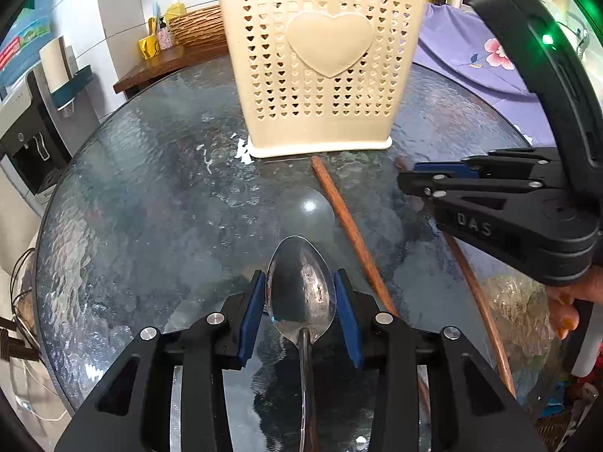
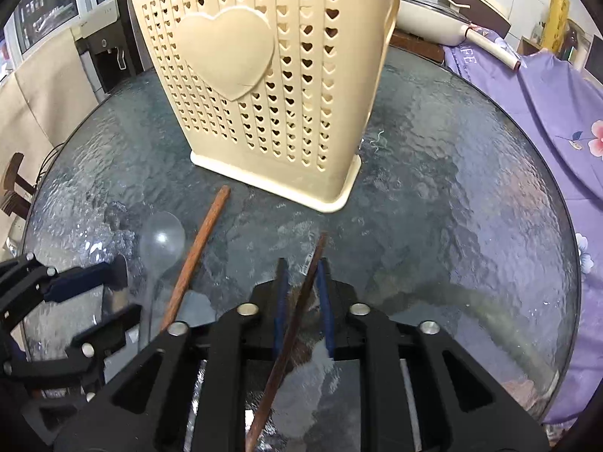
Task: Organize utensils
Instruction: 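Lift the spoon and chopstick and carry them above the holder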
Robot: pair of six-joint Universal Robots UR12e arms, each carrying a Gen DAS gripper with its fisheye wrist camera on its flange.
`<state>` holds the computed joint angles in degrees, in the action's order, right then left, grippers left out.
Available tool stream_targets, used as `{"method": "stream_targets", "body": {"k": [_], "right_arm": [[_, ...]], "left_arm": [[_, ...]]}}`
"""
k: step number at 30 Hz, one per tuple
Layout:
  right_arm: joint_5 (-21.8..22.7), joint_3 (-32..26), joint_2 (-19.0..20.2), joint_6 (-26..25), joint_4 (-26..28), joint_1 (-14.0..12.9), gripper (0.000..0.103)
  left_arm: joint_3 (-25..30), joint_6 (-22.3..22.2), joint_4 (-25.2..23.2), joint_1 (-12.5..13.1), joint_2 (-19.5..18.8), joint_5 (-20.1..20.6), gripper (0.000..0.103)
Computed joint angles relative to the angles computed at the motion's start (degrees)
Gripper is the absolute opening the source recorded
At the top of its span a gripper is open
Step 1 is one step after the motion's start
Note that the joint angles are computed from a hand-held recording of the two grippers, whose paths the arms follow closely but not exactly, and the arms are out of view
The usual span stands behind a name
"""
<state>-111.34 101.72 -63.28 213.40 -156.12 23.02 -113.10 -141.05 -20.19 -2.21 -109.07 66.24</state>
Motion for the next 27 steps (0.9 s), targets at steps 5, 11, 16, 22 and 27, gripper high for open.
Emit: {"method": "stream_targets", "body": {"k": [5,11,16,22,27], "right_arm": [[0.1,0.6,0.0,0.3,-2.0,0.0,0.007],[3.1,3.4,-1.0,0.7,-7.7,-1.0,0.007],[2.6,5.1,-2.3,0.0,-12.4,-0.7,0.006],[0.2,7.3,-5.1,-3.8,-21.6,0.7,0.006],[0.2,9.0,-7.4,-7.6,-27.6,1.7,0.006]], "left_arm": [[-0.2,-0.4,0.4,0.1,0.0,-0.9,0.036],[-1.2,-0.8,2.1,1.0,1.0,-4.3,0.036],[-2.0,-2.2,3.8,2.1,2.2,-7.6,0.036],[-3.1,-4.4,7.3,3.6,4.1,-12.0,0.036],[-3.4,-5.5,7.7,4.8,5.3,-15.5,0.036]]}}
